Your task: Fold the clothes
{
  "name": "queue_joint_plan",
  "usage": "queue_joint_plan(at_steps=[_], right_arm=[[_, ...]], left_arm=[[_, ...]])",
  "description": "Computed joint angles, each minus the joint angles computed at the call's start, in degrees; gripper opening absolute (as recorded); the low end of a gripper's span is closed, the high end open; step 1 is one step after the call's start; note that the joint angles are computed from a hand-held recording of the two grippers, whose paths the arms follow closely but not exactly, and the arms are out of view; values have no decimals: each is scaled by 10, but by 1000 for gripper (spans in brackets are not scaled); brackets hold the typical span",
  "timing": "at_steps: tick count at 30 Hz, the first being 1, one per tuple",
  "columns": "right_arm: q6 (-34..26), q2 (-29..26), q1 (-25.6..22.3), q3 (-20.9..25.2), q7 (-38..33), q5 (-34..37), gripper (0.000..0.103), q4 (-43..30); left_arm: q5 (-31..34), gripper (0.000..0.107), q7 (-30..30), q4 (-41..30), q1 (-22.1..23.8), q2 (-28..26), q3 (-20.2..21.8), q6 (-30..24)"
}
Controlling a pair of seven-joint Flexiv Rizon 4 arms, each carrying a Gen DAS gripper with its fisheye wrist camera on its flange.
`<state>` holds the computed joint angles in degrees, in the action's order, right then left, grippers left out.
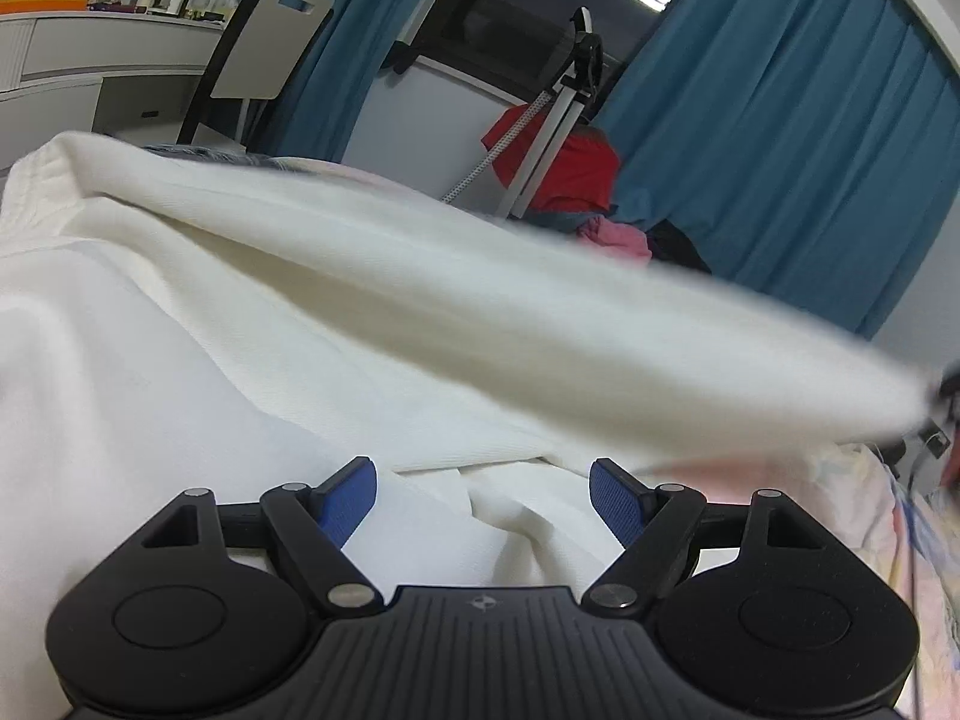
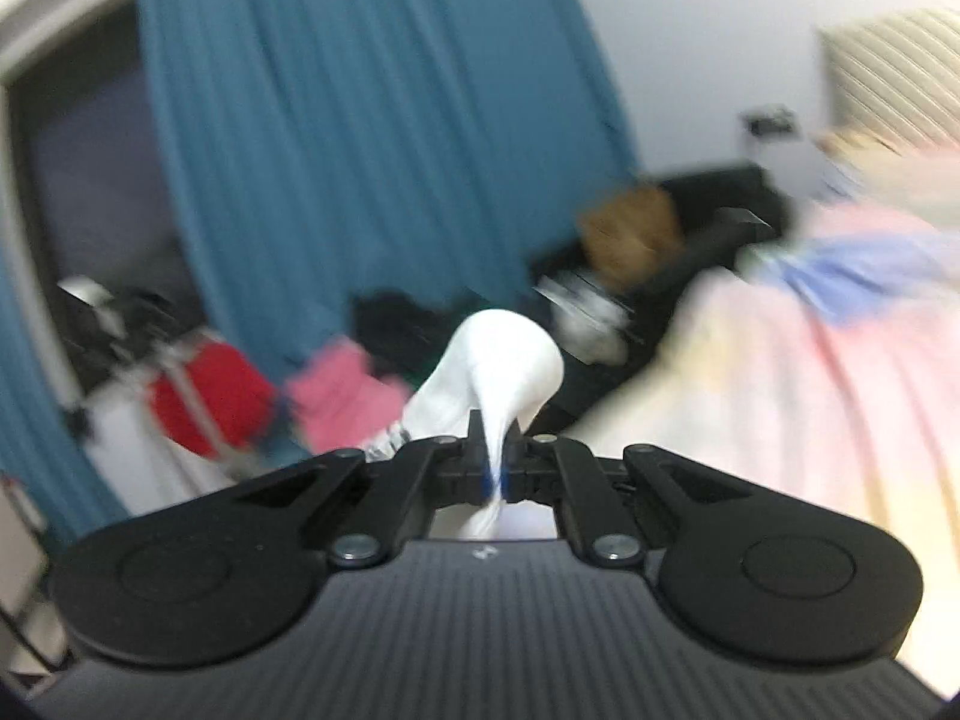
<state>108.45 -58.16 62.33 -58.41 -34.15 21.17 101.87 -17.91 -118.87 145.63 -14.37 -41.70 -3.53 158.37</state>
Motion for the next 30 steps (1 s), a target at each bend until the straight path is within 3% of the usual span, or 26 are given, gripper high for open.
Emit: queue_joint_plan(at_steps=[5, 9, 14, 20, 22, 24, 26, 30], right_arm=[[16, -22, -61, 114, 9, 8, 6, 56], [94, -43, -126, 223, 21, 42, 6, 55], [139, -51, -155, 267, -5, 64, 6, 33], [98, -29, -152, 261, -72, 65, 11, 20], [104, 0, -167, 286, -100, 45, 24, 35], [119, 31, -171, 307, -129, 38, 58, 61], [147, 55, -152, 308, -164, 48, 78, 95], [175, 125, -77, 291, -264, 59, 76, 187]], left_arm=[[-21, 80, 15, 3, -18, 1, 1, -3], [-47, 80, 32, 0, -35, 4, 1, -16], [-80, 80, 59, -7, -55, 11, 3, -37], [-103, 80, 84, -2, -68, 32, 6, -55], [-124, 80, 98, 3, -83, 41, 8, -55], [-146, 80, 115, 9, -99, 50, 9, -53], [-161, 80, 129, 19, -114, 62, 8, -45], [-181, 83, 156, 43, -138, 89, 5, -26]])
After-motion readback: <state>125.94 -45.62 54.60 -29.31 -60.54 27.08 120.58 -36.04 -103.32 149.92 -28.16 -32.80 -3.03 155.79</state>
